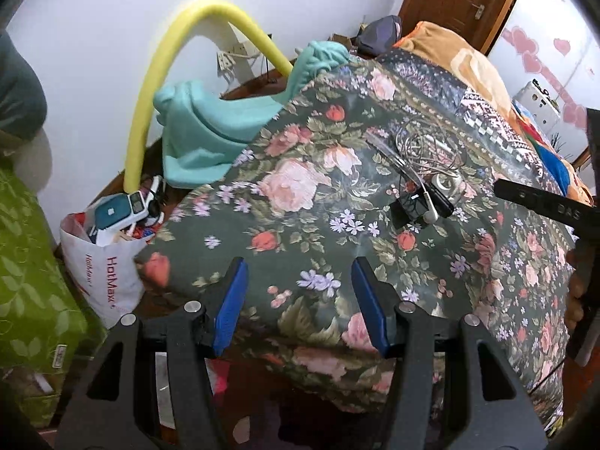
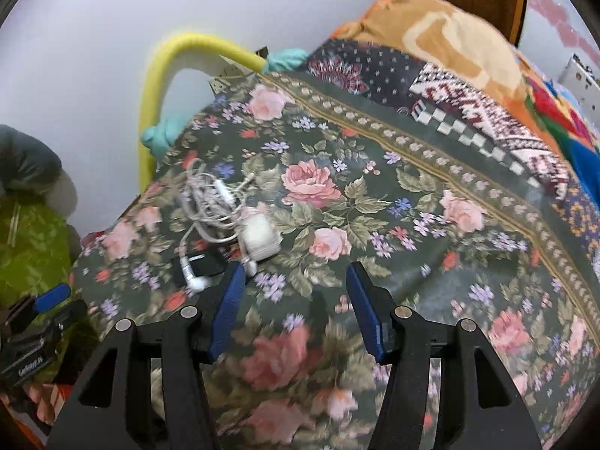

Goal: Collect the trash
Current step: 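Move both open tools back up over the items on the bed, then grasp a thin item with the left tool while the right tool grasps the white tape roll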

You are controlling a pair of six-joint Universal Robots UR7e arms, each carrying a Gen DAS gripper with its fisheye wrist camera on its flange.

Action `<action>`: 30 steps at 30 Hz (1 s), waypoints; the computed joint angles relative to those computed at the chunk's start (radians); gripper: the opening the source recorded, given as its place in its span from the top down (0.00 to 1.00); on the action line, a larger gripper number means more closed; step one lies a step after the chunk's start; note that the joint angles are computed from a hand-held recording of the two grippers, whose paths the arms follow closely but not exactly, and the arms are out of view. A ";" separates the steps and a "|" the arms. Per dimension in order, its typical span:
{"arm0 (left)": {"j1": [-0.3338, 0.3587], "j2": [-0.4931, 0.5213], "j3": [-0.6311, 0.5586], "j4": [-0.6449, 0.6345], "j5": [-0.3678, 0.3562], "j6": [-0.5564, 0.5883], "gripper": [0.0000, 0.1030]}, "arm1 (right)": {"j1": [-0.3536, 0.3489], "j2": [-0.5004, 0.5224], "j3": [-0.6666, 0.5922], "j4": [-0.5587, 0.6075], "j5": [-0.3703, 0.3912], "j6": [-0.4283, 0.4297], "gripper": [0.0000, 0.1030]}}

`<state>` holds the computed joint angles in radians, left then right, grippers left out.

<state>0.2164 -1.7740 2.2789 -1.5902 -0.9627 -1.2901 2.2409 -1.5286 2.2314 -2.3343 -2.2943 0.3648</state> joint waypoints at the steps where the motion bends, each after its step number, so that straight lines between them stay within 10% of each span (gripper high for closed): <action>1: 0.012 0.013 0.006 -0.023 -0.004 0.013 0.46 | -0.011 0.008 0.000 -0.011 0.005 -0.016 0.49; 13: 0.089 0.123 0.011 -0.175 -0.013 0.138 0.46 | -0.081 0.098 0.006 -0.157 0.141 -0.181 0.50; 16: 0.095 0.155 0.005 -0.232 -0.010 0.188 0.46 | -0.093 0.094 0.016 -0.171 0.148 -0.199 0.74; 30: 0.175 0.369 -0.025 -0.542 -0.013 0.417 0.55 | -0.084 -0.074 0.069 -0.163 0.137 -0.187 0.74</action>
